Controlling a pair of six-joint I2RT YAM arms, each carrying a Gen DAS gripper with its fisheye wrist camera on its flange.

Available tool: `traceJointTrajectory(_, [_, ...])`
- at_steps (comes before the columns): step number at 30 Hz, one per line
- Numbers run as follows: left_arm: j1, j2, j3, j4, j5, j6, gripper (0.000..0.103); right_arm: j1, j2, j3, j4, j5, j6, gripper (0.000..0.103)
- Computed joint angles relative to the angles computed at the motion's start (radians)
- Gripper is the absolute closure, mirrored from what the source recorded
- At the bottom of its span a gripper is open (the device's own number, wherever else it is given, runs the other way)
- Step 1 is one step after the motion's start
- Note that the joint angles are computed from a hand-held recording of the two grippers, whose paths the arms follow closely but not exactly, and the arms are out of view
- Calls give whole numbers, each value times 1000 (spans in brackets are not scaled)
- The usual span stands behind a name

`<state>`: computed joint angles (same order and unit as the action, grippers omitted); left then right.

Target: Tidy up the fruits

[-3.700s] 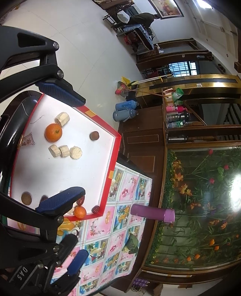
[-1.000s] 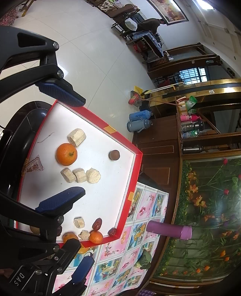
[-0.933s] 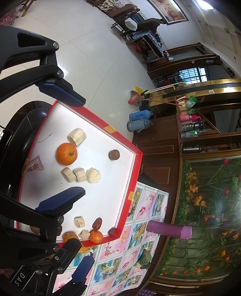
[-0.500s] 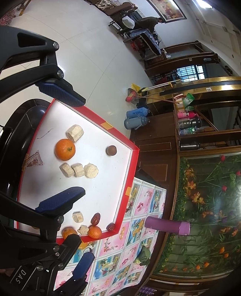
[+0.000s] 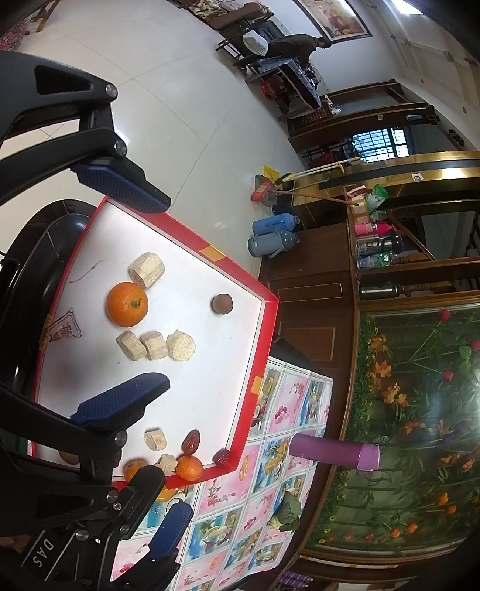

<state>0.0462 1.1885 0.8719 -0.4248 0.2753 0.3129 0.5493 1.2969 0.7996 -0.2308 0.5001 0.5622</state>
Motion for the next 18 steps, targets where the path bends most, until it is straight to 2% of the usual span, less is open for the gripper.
traceJointTrajectory(18, [9,78,41,41,8,38,15,-32,114,88,39,-40,-18,41])
